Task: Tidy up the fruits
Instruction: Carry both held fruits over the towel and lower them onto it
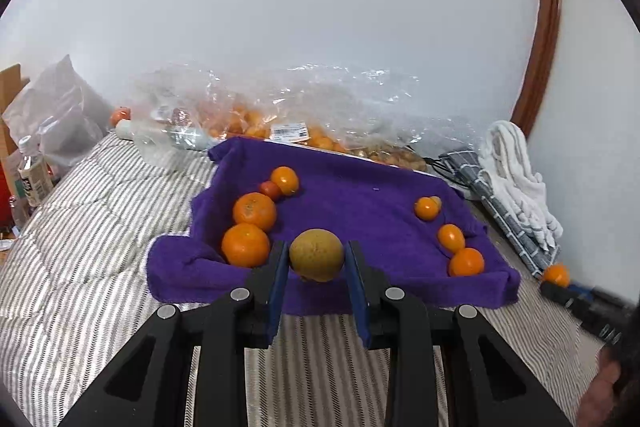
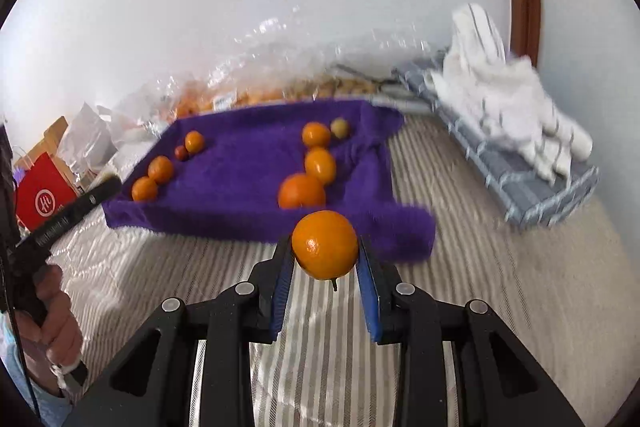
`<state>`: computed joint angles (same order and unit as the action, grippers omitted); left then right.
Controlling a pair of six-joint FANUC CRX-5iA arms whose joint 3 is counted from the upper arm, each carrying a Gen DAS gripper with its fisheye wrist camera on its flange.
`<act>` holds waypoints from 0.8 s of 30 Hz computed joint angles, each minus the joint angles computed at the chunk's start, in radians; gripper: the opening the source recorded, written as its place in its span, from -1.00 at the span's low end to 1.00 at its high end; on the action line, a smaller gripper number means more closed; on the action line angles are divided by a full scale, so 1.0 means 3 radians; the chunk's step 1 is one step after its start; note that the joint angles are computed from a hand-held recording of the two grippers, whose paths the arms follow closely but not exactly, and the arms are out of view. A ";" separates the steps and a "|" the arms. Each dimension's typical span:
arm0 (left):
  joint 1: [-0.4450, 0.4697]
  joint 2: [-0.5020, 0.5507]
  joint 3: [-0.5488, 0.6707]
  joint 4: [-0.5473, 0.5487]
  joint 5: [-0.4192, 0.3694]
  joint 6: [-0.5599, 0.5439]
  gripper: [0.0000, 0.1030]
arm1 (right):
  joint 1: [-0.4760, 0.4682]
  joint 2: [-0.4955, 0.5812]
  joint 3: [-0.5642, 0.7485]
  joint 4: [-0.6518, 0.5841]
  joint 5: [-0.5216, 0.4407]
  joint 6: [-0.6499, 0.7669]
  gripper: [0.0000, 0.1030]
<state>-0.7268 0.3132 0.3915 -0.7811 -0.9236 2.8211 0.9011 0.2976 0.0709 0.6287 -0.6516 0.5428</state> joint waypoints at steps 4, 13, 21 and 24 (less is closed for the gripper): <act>0.0072 -0.0048 -0.0085 0.0096 0.0083 0.0049 -0.47 | -0.0054 0.0044 0.0156 0.0032 0.0038 0.0040 -0.39; 0.0180 -0.0176 -0.0093 0.0199 -0.0134 0.0029 -0.47 | -0.0227 0.0405 0.0765 -0.0502 -0.0044 0.0447 -0.39; 0.0342 -0.0074 0.0265 0.0387 -0.0276 -0.0426 -0.47 | -0.0350 0.0848 0.1510 -0.0821 -0.0262 0.0854 -0.39; 0.0409 0.0053 0.0395 0.0419 -0.0207 -0.0438 -0.47 | -0.0386 0.1053 0.1830 -0.0842 -0.0360 0.0935 -0.39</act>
<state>-0.6042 0.3292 0.5100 -0.6553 -0.9858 2.6896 0.7851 0.6133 0.6198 0.3762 -0.7597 0.8232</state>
